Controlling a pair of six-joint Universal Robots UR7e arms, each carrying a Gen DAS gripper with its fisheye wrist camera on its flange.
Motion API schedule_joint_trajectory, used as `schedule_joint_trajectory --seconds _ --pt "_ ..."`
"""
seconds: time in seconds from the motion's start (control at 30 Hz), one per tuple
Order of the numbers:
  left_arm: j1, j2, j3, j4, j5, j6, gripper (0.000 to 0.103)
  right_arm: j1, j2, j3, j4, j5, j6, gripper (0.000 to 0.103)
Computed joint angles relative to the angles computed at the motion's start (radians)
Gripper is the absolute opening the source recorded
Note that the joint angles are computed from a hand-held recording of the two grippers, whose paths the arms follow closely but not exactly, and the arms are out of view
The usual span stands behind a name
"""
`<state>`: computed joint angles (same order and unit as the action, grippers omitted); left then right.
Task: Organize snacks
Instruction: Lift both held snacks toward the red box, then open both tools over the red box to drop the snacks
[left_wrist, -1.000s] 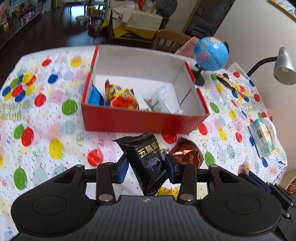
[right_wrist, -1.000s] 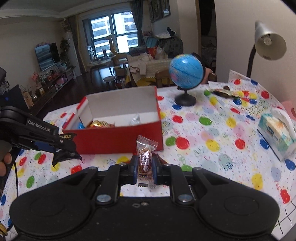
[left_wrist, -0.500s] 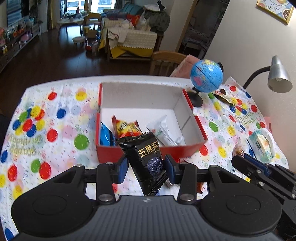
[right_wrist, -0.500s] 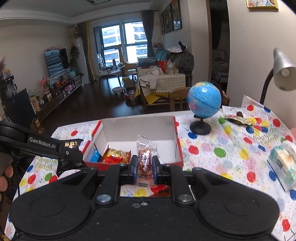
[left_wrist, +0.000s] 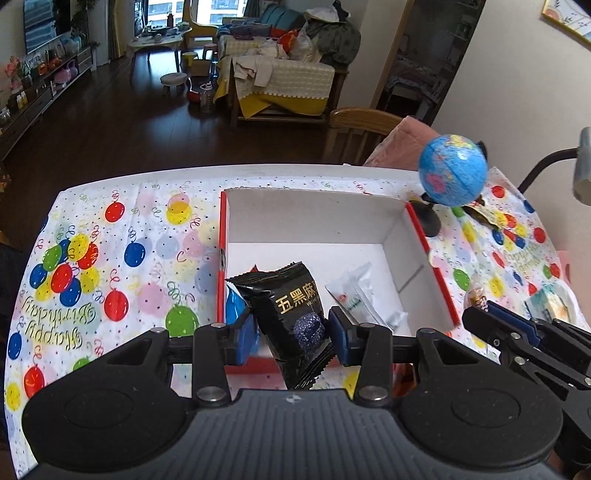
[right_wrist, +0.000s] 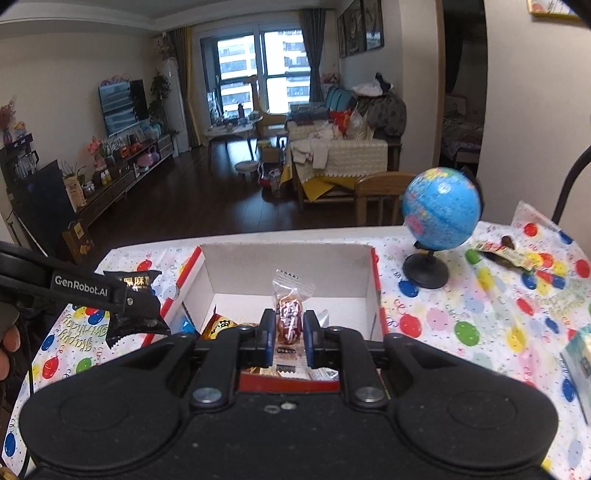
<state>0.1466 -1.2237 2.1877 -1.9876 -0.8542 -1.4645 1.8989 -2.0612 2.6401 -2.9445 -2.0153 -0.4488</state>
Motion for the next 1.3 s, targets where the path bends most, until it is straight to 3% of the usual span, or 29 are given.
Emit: schedule_joint_trajectory --seconds 0.27,0.47,0.73,1.0,1.1,1.3 --pt "0.123 0.091 -0.036 -0.058 0.013 0.090 0.042 -0.120 0.157 -0.024 -0.072 0.076 -0.064 0.013" --pt "0.211 0.163 -0.064 -0.098 0.013 0.148 0.042 -0.179 0.270 -0.035 -0.117 0.092 -0.091 0.014" --pt "0.269 0.222 -0.085 -0.097 0.020 0.171 0.042 -0.240 0.367 -0.048 -0.124 0.106 -0.108 0.014" --pt "0.282 0.229 -0.084 -0.113 0.003 0.186 0.046 -0.264 0.356 -0.056 -0.063 0.115 -0.092 0.022" --pt "0.273 0.220 -0.070 -0.140 0.001 0.196 0.055 -0.263 0.331 -0.054 -0.040 0.120 -0.087 0.025" --pt "0.230 0.201 -0.063 -0.122 0.013 0.177 0.064 -0.244 0.277 -0.043 -0.027 0.119 -0.081 0.042"
